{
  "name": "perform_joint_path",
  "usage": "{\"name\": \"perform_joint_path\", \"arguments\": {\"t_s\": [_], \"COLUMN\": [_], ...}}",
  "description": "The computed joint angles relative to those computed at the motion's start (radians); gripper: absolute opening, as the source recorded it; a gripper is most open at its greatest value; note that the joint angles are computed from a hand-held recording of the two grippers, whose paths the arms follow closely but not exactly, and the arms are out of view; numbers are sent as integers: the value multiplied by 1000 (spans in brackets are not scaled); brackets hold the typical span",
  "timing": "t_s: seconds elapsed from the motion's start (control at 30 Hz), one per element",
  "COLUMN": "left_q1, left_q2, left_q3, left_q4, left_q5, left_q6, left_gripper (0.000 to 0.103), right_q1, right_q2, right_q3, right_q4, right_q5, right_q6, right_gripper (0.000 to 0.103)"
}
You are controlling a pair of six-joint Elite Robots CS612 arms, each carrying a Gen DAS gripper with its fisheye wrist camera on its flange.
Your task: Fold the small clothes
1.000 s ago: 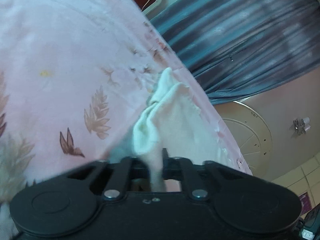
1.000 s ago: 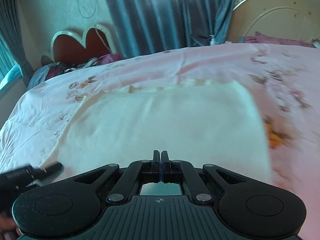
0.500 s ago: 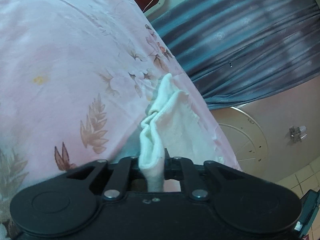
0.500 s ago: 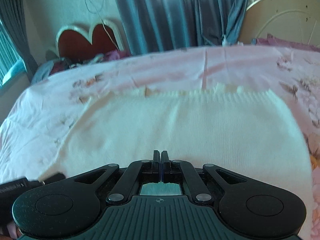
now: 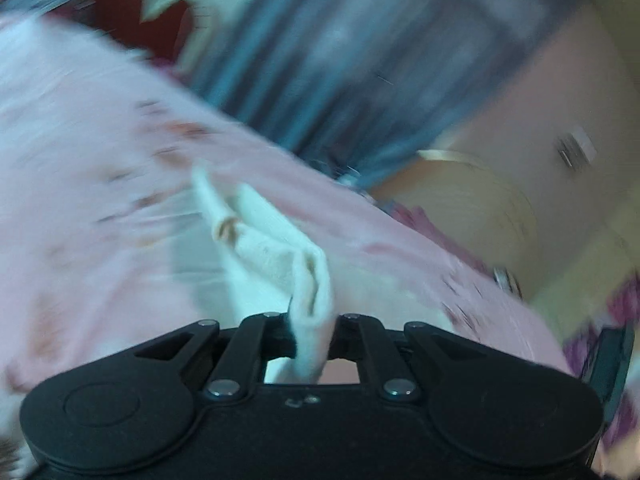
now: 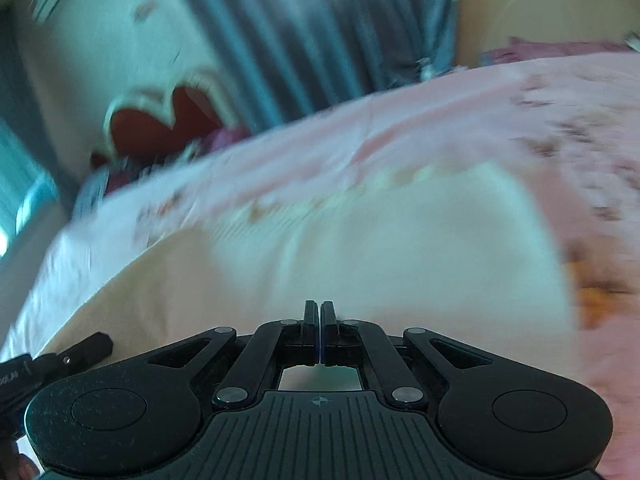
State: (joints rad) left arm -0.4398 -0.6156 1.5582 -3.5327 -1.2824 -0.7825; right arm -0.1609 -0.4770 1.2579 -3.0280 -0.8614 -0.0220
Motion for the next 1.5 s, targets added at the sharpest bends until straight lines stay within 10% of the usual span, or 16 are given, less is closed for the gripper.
{"name": "perform_joint_path", "arguments": {"t_s": [0.27,0.37,0.43,0.47,0.7,1.0,1.37,1.43,1.5], "left_q1": [-66,-63,-64,-62,-8,22,53,47,46], "left_q2": [47,68,57,45,18,56,81,84,90], "left_q3": [-186,-242,-216,-195,-137,-150,-189,-180,-185], "left_q4": [197,320,268,237,245,325,323,237,193], "left_q5": [-132,-302,-343,-329,-138,-225,-324,-273,-253], "left_q6": [171,163,171,189,119,10,99,152,188], "left_gripper": [8,28,29,31,29,31,31,30,29], "right_q1": [-112,-136,-145,-153,-122,-80,-62,-51,-41], "right_q2": [-12,-17,-20,-17,-4,33,68,55,40], "right_q3": [5,-2,7,12,-42,-124,-209,-197,-176], "right_q4": [-60,21,15,-10,219,434,538,529,498], "right_q5": [28,61,76,107,227,193,199,148,102], "right_q6": [111,64,63,66,-118,-185,-229,-287,-331], "right_gripper": [0,2,58,62,41,41,41,14,11]}}
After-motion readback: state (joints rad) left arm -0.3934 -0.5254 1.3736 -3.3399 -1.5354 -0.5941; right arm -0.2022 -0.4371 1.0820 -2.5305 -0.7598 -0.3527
